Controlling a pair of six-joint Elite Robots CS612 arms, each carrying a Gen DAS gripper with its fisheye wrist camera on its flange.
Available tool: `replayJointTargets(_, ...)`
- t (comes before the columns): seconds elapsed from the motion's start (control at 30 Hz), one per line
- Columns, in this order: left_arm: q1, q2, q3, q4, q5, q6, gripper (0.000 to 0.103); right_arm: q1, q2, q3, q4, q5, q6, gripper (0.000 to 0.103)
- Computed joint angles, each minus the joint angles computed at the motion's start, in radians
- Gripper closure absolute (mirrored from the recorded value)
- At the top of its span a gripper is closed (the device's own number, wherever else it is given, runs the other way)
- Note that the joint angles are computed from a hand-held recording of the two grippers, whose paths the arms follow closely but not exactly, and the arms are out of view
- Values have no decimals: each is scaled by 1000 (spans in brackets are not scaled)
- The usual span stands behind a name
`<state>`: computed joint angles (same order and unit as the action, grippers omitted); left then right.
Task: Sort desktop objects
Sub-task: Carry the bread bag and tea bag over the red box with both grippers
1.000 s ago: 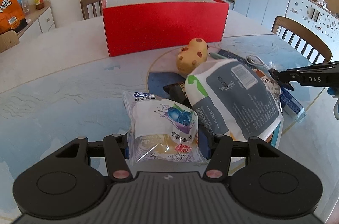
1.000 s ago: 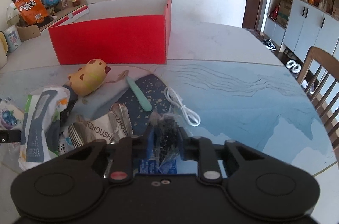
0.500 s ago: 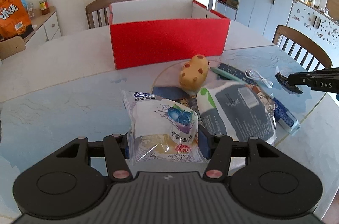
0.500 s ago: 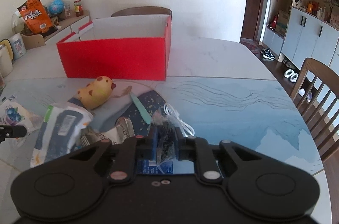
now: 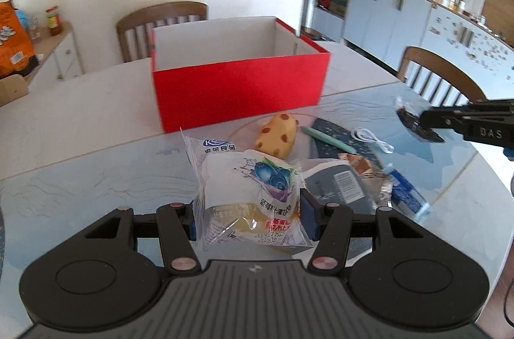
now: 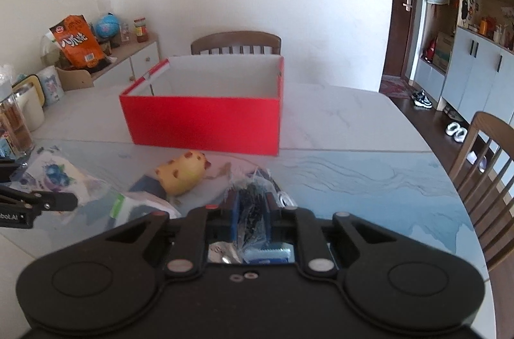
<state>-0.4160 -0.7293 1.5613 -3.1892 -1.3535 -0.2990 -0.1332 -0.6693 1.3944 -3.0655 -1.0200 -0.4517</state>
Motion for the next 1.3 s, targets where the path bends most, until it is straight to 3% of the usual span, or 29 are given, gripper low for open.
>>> replayJointTargets(0.37,41,-3,-55,30,-90,45,48,17,-14,-41,57,22,0,88)
replayJointTargets(0.6,63,11,-106,38,-112,98,48,30,-8,-82,94,26,13,88)
replayJointTargets(0.9,91,48,-209,48,-116,174,48,50,22,-177,138,21,31,88)
replayJointTargets(1.3,125,111,-354,142,-173,231,48,81,75,-310,232,3,17,88)
